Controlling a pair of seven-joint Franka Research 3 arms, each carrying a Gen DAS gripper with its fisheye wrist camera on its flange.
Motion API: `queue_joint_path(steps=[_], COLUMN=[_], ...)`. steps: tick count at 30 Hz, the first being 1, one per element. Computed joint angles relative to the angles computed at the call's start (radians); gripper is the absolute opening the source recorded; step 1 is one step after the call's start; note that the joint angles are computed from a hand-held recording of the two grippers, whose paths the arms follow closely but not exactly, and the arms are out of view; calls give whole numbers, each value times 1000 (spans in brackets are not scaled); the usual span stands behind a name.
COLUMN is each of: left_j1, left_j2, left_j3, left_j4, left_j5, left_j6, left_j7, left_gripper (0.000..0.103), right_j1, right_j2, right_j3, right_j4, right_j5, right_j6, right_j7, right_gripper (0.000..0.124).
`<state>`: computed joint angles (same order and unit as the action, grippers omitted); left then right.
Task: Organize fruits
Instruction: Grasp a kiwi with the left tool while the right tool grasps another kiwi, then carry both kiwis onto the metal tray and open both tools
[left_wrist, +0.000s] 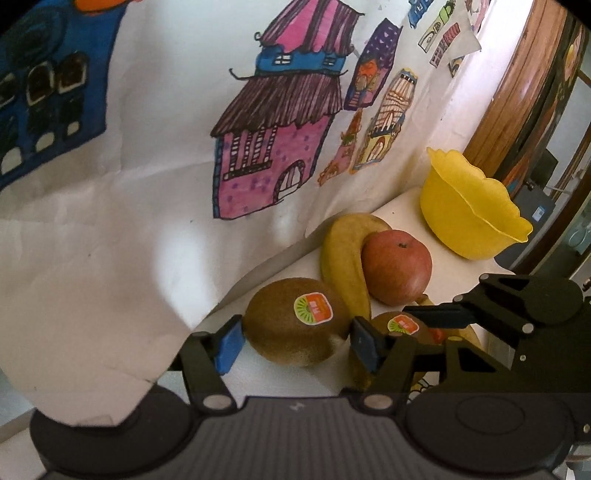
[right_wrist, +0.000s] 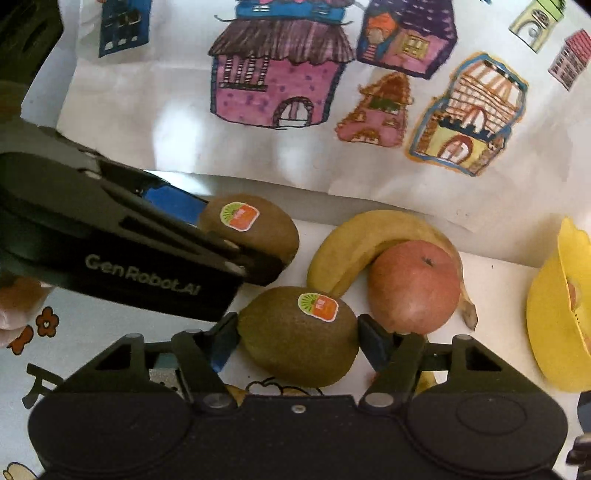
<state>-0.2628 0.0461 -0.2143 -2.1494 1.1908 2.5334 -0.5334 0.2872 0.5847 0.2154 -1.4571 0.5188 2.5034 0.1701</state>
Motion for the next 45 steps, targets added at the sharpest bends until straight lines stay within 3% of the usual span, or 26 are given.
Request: queue_joint_path(steps=[10,18,24,31,35,40,45], left_j1=[5,4,7,17,19,14,10], left_j2=[-32,-117,-187,-212,-213,-216,-221], left_j3=[-5,-39,-71,-90,-97,-102,-105], left_j4=[-36,-129,-199,-219,-219,-225,-228], left_j5=[-13,-14,-26,-49,-43,-31,-36], left_j6=[27,30,8,4,-2,-9,-11], left_j7=[6,16,-4,7,11,10,5], left_gripper=[65,65,65,65,65,65,65], right_j1=[8,-33,-16,-17,-52,-131,-129], right_j2=[-51,-139,-138,-106,-131,-178,-205], right_j3=[-11,45,50,55,112,219,205], right_j4=[-77,-225,-251,-214,-277,-356,-370], right_j5=[-10,140,181,212,305,594,745], right_j6=[47,199,238,222,307,395,376], right_j7=[59,-16,-49,28,-85,-375,-483], right_gripper=[69,69,69,69,69,69,69])
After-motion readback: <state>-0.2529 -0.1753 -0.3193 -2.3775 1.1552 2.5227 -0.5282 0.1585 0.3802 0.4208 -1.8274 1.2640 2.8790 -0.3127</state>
